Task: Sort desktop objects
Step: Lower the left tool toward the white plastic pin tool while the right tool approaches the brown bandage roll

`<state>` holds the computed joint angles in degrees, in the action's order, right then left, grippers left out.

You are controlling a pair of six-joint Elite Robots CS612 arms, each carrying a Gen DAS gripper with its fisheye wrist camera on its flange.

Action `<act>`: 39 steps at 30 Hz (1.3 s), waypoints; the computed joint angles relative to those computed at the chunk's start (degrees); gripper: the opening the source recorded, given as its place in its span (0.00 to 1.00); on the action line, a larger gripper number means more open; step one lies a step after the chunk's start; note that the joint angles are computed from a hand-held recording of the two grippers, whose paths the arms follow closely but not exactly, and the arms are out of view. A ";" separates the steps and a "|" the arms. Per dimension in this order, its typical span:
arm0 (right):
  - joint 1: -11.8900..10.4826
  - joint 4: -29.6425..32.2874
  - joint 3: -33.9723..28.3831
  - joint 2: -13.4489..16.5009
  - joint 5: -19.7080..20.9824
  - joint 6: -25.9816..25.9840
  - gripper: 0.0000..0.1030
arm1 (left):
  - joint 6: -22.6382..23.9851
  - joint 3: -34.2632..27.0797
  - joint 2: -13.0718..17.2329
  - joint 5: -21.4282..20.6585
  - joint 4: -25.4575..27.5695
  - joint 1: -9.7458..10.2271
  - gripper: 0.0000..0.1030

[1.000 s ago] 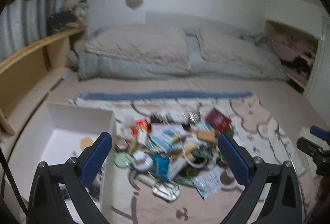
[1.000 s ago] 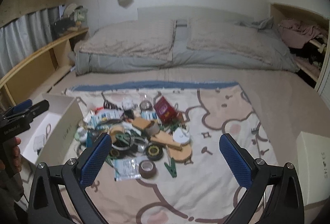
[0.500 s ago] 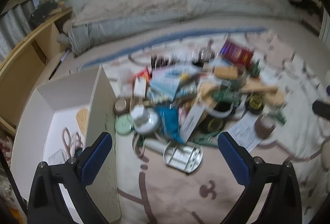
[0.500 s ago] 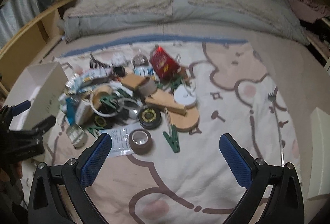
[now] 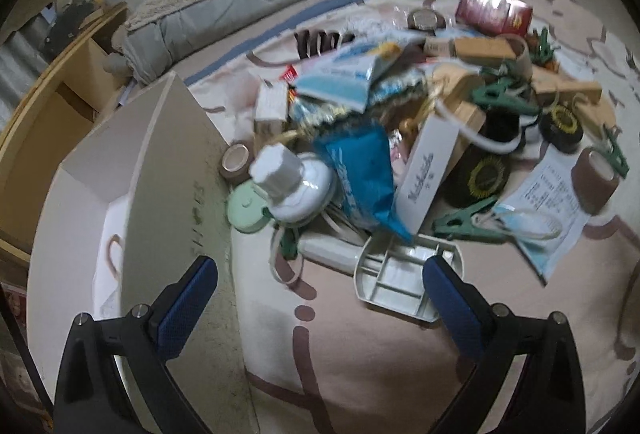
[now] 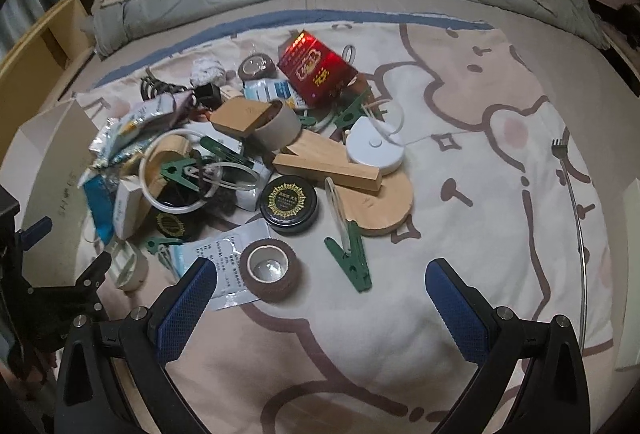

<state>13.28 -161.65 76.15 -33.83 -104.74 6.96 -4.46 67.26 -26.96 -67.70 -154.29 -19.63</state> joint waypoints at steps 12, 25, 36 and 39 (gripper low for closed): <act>-0.15 6.02 -4.05 2.34 -1.53 -1.10 1.00 | 4.38 -0.61 0.75 -3.51 2.29 0.33 1.00; -0.34 11.48 -5.61 3.00 -1.78 0.33 1.00 | 8.85 3.72 -1.49 -8.69 0.66 0.77 1.00; -0.98 15.80 -6.90 3.38 -0.40 6.48 1.00 | 14.29 6.66 -3.56 -16.32 0.87 0.95 1.00; -1.06 17.21 -7.38 3.67 0.36 7.20 1.00 | 14.58 7.64 -4.31 -18.29 -1.21 1.02 1.00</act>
